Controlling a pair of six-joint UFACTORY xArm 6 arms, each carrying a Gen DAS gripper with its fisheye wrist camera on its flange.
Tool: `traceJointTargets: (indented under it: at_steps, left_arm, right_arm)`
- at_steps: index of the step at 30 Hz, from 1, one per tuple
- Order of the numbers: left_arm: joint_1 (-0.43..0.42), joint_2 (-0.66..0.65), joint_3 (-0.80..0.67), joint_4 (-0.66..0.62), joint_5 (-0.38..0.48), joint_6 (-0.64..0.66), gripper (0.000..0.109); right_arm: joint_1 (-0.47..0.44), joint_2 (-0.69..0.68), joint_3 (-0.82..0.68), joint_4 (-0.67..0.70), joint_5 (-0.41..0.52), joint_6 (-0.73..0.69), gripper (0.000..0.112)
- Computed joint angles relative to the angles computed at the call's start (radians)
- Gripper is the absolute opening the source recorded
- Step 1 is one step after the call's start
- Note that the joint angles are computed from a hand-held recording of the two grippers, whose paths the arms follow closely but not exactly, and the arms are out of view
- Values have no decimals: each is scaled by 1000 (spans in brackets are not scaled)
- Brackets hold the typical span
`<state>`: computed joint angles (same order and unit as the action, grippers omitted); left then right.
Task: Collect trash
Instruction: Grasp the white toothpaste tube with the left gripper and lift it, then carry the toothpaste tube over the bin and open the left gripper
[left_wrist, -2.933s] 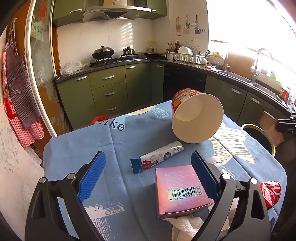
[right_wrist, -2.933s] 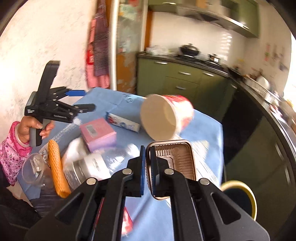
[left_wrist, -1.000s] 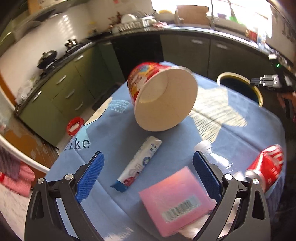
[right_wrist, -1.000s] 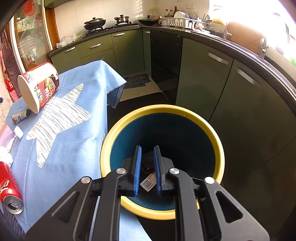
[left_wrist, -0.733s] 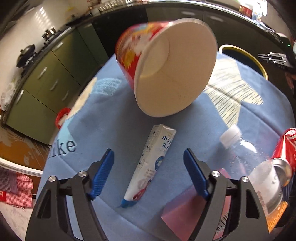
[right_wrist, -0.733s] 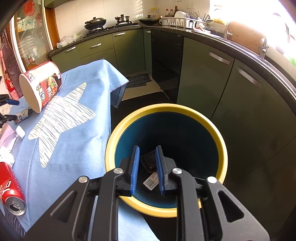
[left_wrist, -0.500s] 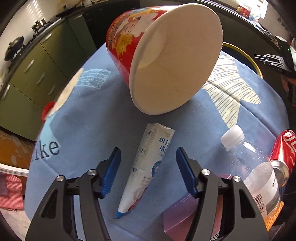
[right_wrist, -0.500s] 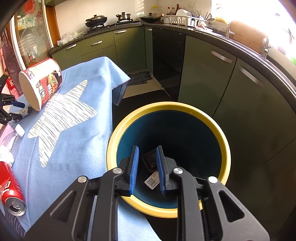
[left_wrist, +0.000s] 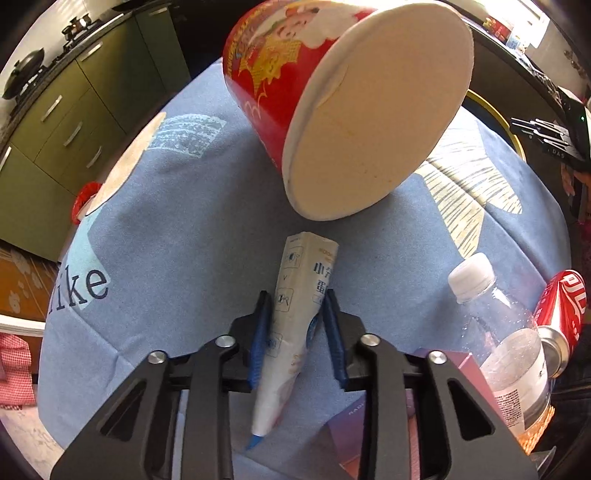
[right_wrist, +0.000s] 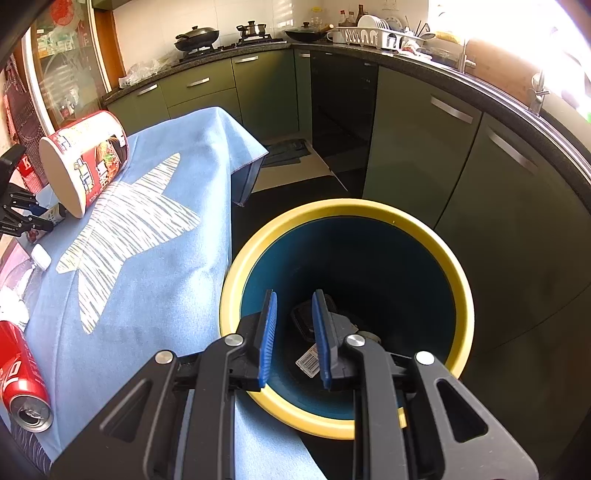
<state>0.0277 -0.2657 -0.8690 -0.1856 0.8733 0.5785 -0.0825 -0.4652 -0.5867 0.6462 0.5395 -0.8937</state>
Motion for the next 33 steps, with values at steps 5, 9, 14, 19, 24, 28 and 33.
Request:
traceJointTargets:
  at_steps: [5,9,14,19,24,28,33]
  left_arm:
    - [2,-77,35,7,5,-28,22]
    - [-5,-159,56,36,12,-72,22]
    - [-76,-289,66,113,26,-186,22]
    - [-261,-362,30,196,58,-362,22]
    - [-475,-279,-83,248,70,-503,22]
    - [-614,-114,-238,227,78,-523,22]
    - [-711,139,-454,205,76,-491,22]
  right_arm:
    - [-10,-29,11,35,14,-31,19]
    - [-28,-68,31,69,36,-58,19]
    - [-70,-119,54,104,73,-96,19]
    - [-132,-173,71,137,117,-135,19]
    - [-230,-226,82,187,181,-199,19]
    - [-316,-258,86,212,230,-239,19]
    - [-446,-276,82,245,297,-295,19]
